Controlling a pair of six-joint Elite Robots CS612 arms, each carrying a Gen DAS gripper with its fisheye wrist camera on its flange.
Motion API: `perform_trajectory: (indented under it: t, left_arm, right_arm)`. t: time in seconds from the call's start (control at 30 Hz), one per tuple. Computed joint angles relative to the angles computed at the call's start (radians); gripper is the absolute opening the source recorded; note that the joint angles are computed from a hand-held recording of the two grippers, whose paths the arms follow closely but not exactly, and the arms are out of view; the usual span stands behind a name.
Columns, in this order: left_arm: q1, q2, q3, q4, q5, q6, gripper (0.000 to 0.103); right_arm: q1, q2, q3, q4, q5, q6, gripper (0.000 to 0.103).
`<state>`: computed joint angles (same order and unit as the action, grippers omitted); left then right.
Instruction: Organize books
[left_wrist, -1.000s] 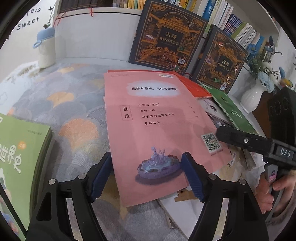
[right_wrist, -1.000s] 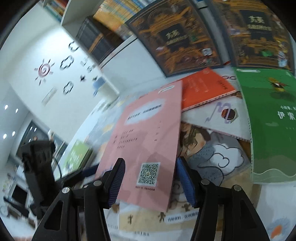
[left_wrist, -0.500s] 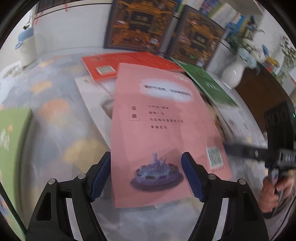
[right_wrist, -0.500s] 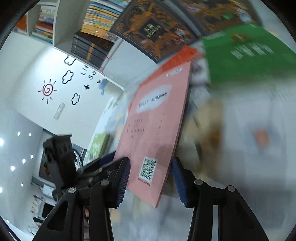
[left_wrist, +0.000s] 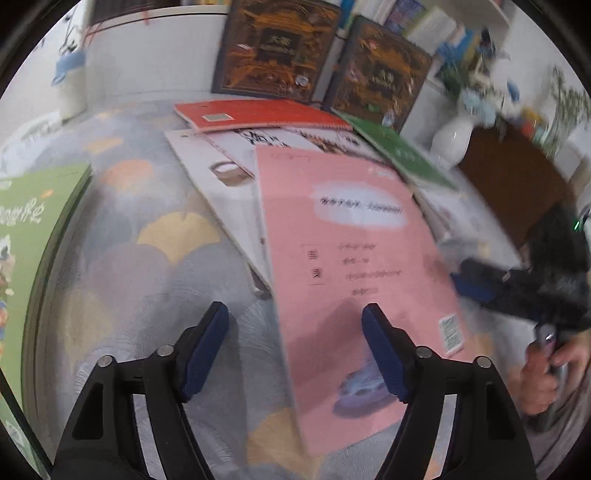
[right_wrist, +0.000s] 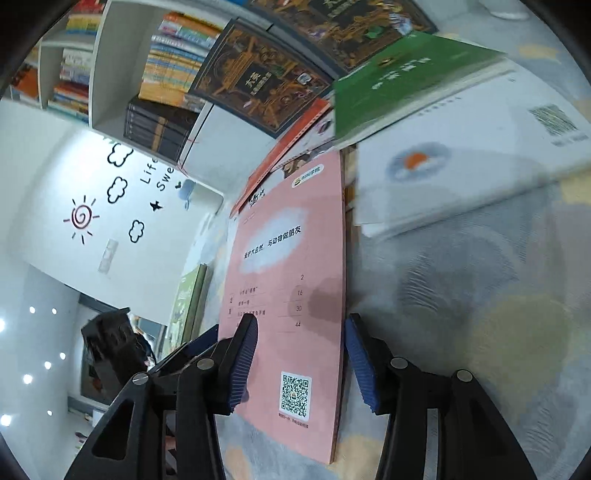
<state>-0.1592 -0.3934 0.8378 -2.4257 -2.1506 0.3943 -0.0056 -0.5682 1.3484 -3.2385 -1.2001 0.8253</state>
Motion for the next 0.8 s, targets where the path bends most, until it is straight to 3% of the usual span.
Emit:
perform_trajectory:
  t: [0.03,0.07,0.13,0.27,0.3,0.37,0.4,0.47,0.5,0.67,0.73,0.8]
  left_arm:
    - [0.004,0.001,-0.007,0.0,0.005,-0.01,0.072]
    - [0.008,0.002,-0.006,-0.022,0.008,-0.024,0.072]
    - [0.015,0.011,-0.024,-0.06,0.022,-0.068,0.072]
    - [0.022,0.054,-0.119,-0.019,0.002,-0.124,0.072]
    - [0.022,0.063,-0.139,-0.003,-0.003,-0.127,0.072]
    - [0.02,0.075,-0.165,0.031,-0.005,-0.122,0.072]
    - [0.019,0.075,-0.162,0.043,0.0,-0.117,0.072]
    - [0.017,0.077,-0.168,0.108,0.0,-0.087,0.072]
    - [0.015,0.061,-0.136,0.088,0.012,-0.065,0.072]
    - [0.011,-0.023,0.004,0.11,0.06,0.102,0.072]
    - [0.003,-0.046,0.053,0.079,0.078,0.184,0.076]
    - [-0.002,-0.052,0.067,0.059,0.094,0.17,0.076]
  right_arm:
    - [0.0,0.004,-0.001,-0.014,0.018,0.014,0.018]
    - [-0.002,0.014,-0.002,-0.046,0.045,0.042,0.014]
    - [0.0,0.027,-0.009,-0.088,0.065,0.077,0.012]
    - [0.013,0.007,-0.008,-0.023,-0.058,0.046,0.013]
    - [0.011,0.01,-0.018,-0.013,-0.059,0.043,0.015]
    - [0.01,0.015,-0.034,0.017,-0.062,0.046,0.03]
    - [0.011,0.021,-0.046,0.033,-0.055,0.043,0.045]
    - [0.021,0.016,-0.058,0.078,-0.081,-0.008,0.049]
    - [0.023,0.012,-0.057,0.093,-0.077,-0.028,0.049]
    - [0.024,0.016,-0.063,0.158,0.088,-0.174,0.052]
    - [0.011,0.04,-0.083,0.12,0.159,-0.155,0.055]
    - [-0.002,0.069,-0.106,0.058,0.207,-0.087,0.05]
